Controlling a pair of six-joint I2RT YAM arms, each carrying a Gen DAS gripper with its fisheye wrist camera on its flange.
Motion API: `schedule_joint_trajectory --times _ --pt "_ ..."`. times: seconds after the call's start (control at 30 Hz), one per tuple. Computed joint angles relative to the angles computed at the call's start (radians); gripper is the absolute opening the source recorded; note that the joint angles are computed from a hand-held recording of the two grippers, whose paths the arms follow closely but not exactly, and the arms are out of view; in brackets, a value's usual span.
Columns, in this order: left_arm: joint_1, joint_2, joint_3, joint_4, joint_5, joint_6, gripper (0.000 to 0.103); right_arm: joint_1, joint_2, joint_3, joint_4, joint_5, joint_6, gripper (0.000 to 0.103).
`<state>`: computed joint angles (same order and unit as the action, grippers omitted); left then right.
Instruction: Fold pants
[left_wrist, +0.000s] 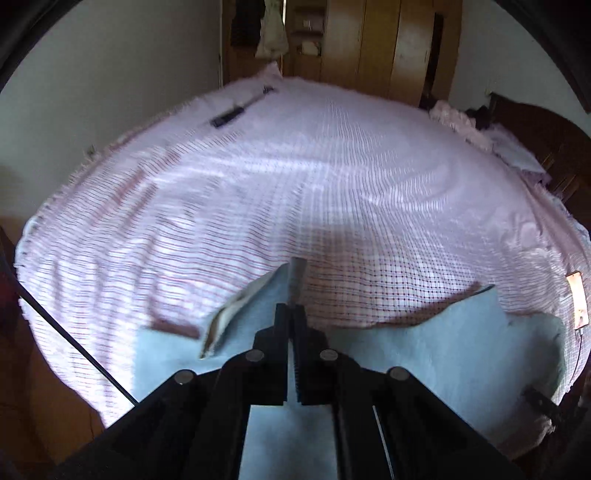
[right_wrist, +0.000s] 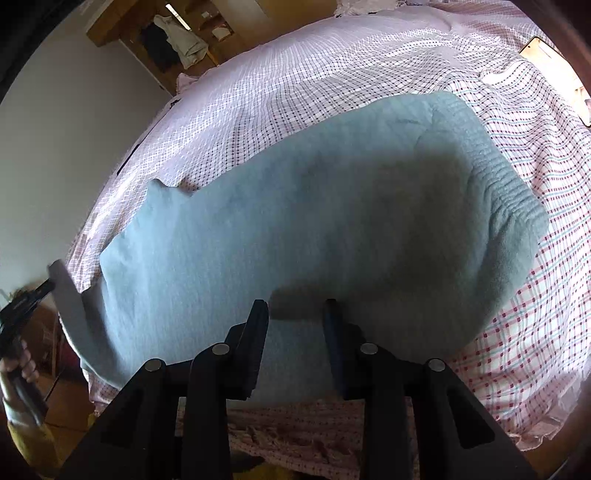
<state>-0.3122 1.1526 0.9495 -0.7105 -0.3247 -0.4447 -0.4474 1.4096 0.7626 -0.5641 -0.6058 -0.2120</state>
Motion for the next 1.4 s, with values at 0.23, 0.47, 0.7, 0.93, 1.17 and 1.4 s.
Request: schedule_joint_trajectory --times 0.23,0.47,0.7,0.93,1.17,1.4 --pt "0.063 -0.305 -0.085 -0.173 -0.009 -0.013 0.002 0.018 -0.055 -0.018 -0.017 0.011 -0.002 0.023" --pt "0.250 -0.518 -0.247 -0.276 0.124 0.002 0.002 0.066 -0.113 -0.026 -0.024 0.047 0.006 0.023" --pt "0.476 -0.565 -0.406 -0.253 0.307 0.110 0.003 0.109 -0.127 -0.032 -0.024 0.085 0.026 0.023" --pt "0.546 -0.607 -0.392 -0.301 0.335 0.181 0.005 0.126 -0.121 -0.036 -0.021 0.101 0.031 0.023" --pt "0.774 -0.592 -0.283 -0.311 0.495 0.373 0.013 0.173 -0.122 -0.042 -0.021 0.126 0.031 0.023" --pt "0.746 -0.357 -0.247 -0.127 0.583 0.405 0.031 0.173 -0.128 -0.041 -0.016 0.147 0.042 0.023"
